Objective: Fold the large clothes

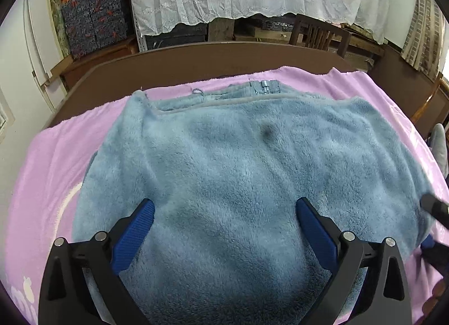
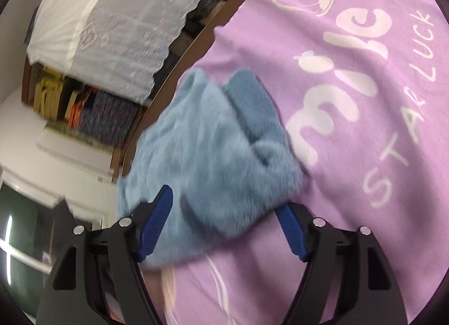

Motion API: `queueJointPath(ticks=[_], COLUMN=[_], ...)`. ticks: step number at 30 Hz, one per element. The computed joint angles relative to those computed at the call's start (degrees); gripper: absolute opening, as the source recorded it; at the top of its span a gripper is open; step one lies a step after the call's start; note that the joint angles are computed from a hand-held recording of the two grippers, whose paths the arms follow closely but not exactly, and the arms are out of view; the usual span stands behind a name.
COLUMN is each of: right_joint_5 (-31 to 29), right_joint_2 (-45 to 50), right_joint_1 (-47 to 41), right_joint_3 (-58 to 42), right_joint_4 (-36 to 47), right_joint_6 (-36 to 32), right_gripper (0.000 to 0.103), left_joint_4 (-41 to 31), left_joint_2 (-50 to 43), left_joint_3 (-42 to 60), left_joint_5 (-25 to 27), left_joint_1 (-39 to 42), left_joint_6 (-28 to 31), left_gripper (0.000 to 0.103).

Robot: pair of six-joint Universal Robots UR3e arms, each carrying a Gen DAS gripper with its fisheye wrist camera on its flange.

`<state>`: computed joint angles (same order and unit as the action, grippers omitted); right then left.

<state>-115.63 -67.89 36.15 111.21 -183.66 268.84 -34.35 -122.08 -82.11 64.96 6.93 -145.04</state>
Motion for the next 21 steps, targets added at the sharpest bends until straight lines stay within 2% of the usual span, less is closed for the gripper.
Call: queueJointPath(ticks=[2, 3, 5, 7, 13, 15, 17, 21], right_joint_5=[-3.81, -6.99, -9.13, -9.0, -10.22, -12.05, -15.3, -22.59], right_joint_2=[1.58, 2.65, 3.34, 3.52, 4.19, 4.55, 5.4, 8.76], right_joint_1=[0.55, 1.36, 1.79, 1.64, 1.81, 2.48, 3.87, 7.34], right_joint_3=[-2.47, -4.28, -4.7, -3.98, -6.63, -8.85, -13.36, -23.66], right_joint_4=[2.4, 5.12, 6.71, 5.2, 9.67, 12.46, 17.86, 27.82], right_joint_6=[1.66, 3.13, 3.8, 2.34, -0.25, -2.59, -5.67, -11.73], right_gripper=[0.069, 0.061, 0.05, 0.049, 0.045, 0.034, 0.03, 0.027], left_joint_4=[-0.49, -0.43, 0.08, 0.97, 0.16, -2.26, -6.19, -18.31], left_joint_2=[-0.25, -0.25, -0.26, -0.03, 0.11, 0.26, 0.45, 0.39], left_joint_3=[0.38, 0.29, 0.07, -0.72, -0.58, 0.48, 2.28, 8.12], left_joint_5=[-0.27, -0.33, -0.22, -0.13, -0.21, -0.89, -2.52, -8.02], left_joint_1=[0.13, 0.14, 0.11, 0.05, 0.1, 0.49, 1.38, 4.23], left_joint_6=[-0.05, -0.07, -0.03, -0.1, -0.08, 0.04, 0.21, 1.3], left_gripper=[0.1, 0.1, 0.1, 0.1, 0.1, 0.1, 0.1, 0.1])
